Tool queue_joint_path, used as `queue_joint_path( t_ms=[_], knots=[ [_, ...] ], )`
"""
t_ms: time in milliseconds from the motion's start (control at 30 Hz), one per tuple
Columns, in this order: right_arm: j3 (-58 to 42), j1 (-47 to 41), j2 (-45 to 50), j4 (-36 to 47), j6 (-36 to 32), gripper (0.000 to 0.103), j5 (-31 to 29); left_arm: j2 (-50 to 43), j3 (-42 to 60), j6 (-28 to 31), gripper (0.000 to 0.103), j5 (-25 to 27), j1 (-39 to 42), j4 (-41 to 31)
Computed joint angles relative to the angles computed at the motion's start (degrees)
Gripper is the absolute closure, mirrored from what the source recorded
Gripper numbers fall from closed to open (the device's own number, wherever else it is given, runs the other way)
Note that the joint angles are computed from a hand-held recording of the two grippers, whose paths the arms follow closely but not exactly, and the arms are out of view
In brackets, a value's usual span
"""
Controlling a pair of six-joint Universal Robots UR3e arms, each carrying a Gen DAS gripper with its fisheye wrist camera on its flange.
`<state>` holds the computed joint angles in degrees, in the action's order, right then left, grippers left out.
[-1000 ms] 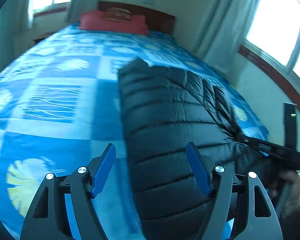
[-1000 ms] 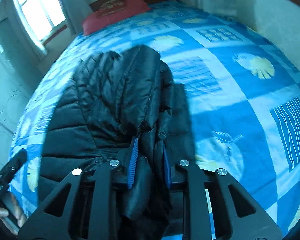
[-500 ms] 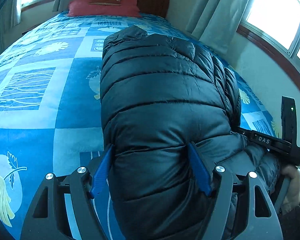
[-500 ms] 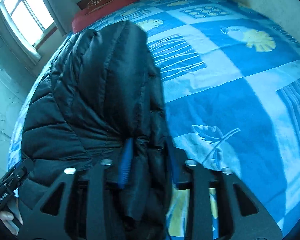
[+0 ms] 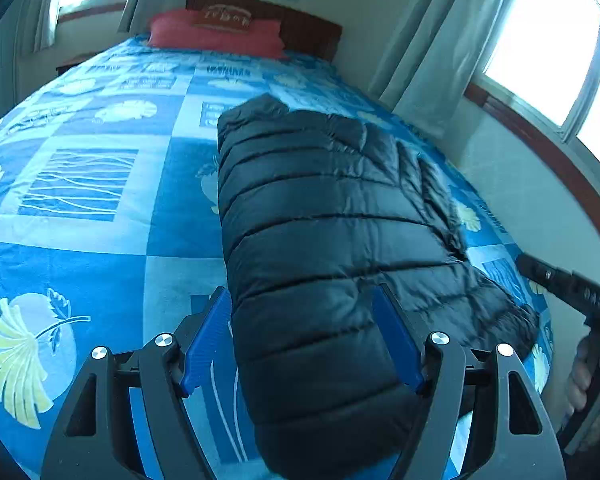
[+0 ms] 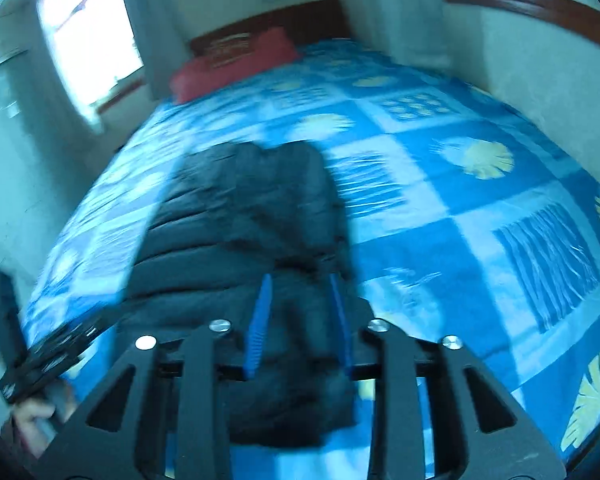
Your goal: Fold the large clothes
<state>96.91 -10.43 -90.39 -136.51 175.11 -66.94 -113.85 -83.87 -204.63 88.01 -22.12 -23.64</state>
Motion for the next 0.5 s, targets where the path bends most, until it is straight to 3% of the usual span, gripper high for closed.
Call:
queue_joint_path(
  t_ms=[67, 200, 367, 500],
  knots=[
    [1.36, 2.29, -0.48, 1.57, -2.58, 0.083, -0.95, 0.83, -1.51, -0.14, 0.031, -1.24, -0.09, 1.24],
    [4.03, 5.21, 2.72, -1.17, -1.64, 0.084, -8.43, -1.96, 0.95, 0.12, 0.032, -2.83, -0.64, -1.61],
    [7.92, 2.83, 8.59, -8.46, -1.06, 0.084, -5.56, -8.13, 7.26, 1.79, 0.032, -0.38, -2.24, -5.23],
    [6.85, 4.21, 8.60, -7.94, 0.11, 0.084, -7.32, -8.91, 7.81, 2.19, 0.032, 0.14, -2.27, -5.15]
  ],
)
